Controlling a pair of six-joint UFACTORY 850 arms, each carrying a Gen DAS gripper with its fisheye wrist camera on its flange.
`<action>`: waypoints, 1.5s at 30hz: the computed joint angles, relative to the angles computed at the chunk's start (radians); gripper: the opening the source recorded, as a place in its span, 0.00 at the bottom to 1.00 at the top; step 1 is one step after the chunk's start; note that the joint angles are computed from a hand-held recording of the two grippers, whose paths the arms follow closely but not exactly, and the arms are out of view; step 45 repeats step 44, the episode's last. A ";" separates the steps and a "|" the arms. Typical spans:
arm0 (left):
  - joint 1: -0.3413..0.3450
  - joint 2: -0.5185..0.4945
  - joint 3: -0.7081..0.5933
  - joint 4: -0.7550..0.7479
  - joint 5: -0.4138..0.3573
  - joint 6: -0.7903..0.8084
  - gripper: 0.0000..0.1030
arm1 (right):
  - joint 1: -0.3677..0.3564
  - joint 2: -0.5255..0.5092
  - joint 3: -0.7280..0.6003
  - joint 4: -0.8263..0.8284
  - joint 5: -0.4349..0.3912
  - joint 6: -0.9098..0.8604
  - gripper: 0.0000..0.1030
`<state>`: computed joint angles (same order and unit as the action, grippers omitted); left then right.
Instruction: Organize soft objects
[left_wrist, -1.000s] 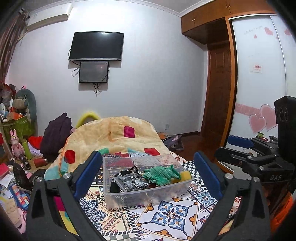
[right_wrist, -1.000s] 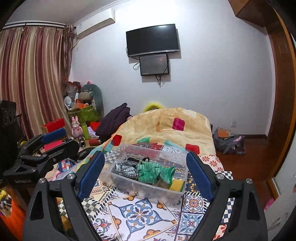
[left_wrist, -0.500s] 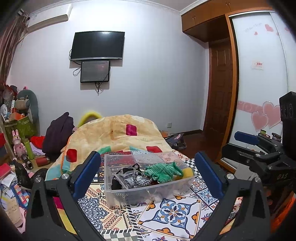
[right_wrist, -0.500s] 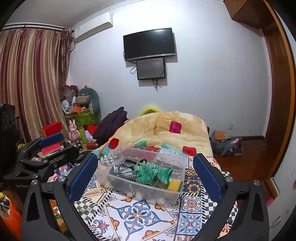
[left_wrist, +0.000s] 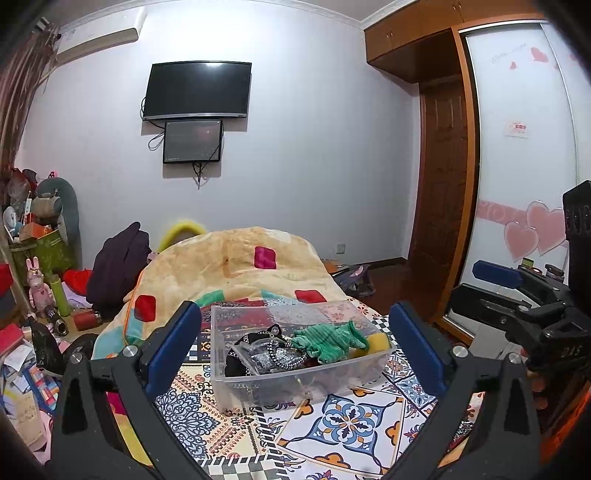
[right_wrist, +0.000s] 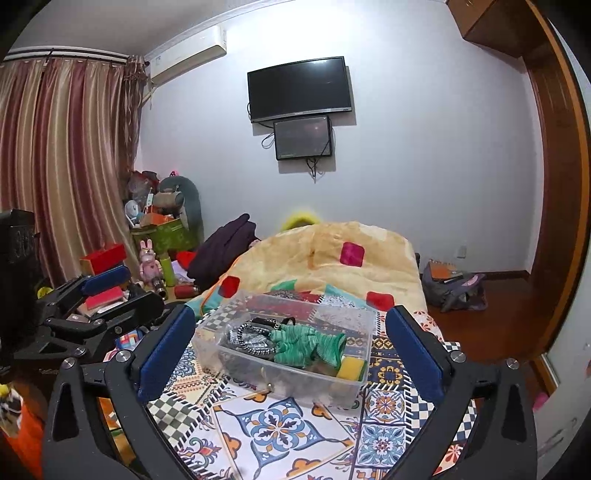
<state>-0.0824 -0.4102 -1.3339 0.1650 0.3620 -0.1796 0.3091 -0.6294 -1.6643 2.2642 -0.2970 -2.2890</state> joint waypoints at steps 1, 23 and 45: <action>0.000 -0.001 -0.002 0.003 -0.002 -0.003 1.00 | 0.000 -0.001 0.000 0.001 0.000 -0.001 1.00; 0.010 0.001 0.000 0.082 -0.003 -0.080 1.00 | 0.002 0.005 0.005 -0.005 0.000 0.007 1.00; 0.016 -0.002 -0.003 0.137 -0.009 -0.136 1.00 | 0.008 0.005 -0.002 -0.034 0.016 0.039 1.00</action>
